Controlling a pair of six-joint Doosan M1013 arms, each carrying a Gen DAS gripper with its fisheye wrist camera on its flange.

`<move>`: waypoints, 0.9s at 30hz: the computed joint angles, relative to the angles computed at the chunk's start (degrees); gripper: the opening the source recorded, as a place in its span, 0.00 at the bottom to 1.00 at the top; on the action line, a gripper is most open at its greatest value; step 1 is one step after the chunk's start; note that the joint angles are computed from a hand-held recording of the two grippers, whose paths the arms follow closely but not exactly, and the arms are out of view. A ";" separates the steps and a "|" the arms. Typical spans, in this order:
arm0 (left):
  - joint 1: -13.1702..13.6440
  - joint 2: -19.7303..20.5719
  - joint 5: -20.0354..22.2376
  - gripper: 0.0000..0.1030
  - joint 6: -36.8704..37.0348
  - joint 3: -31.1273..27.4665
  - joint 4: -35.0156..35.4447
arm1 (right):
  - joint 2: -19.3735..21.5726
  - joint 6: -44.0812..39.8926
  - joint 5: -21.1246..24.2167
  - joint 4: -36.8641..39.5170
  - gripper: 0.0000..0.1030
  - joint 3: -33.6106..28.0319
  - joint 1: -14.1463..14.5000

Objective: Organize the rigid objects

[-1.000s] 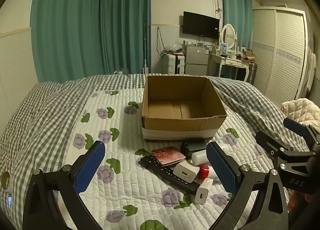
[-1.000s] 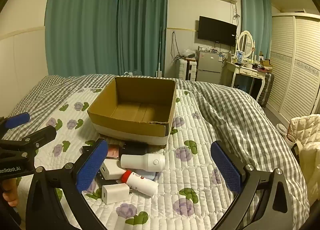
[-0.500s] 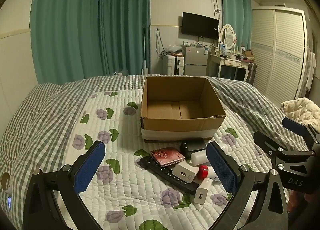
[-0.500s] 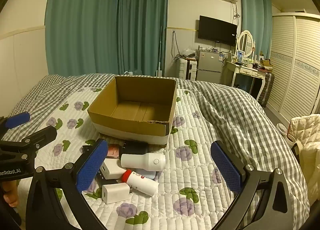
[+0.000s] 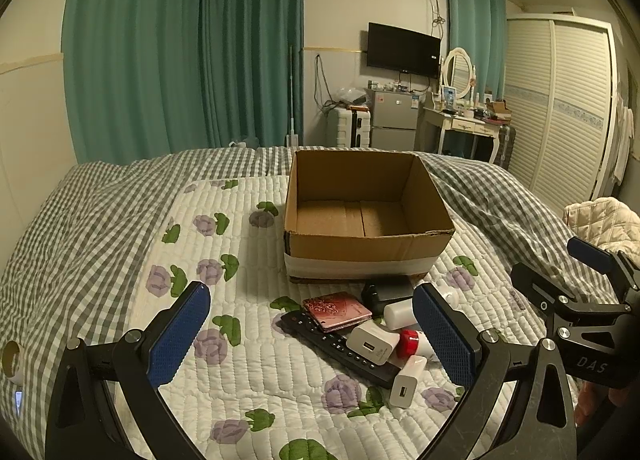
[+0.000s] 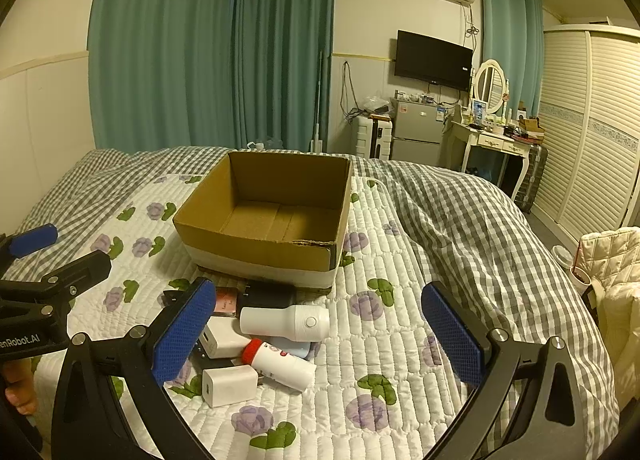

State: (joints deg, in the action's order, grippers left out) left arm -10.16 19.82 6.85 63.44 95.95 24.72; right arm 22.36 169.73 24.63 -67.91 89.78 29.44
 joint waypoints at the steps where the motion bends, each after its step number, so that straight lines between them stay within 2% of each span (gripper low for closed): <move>1: 0.04 0.02 -0.04 1.00 -0.04 0.03 0.00 | -0.01 -0.03 -0.01 0.05 1.00 0.00 0.00; 5: 0.08 0.07 -0.02 1.00 0.32 -0.05 -0.41 | 0.04 -0.29 0.01 0.50 1.00 0.07 -0.13; 12: 0.23 0.15 0.15 1.00 6.76 -0.20 -6.39 | 0.02 -0.59 0.00 0.85 1.00 0.06 -0.14; 27: 0.11 0.15 0.13 1.00 5.21 -0.12 -4.84 | 0.22 -1.68 0.18 1.89 1.00 -0.18 -0.11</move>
State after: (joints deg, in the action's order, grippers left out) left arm -10.05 19.97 6.98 68.65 95.83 19.88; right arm 22.58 168.05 24.81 -66.02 89.60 29.33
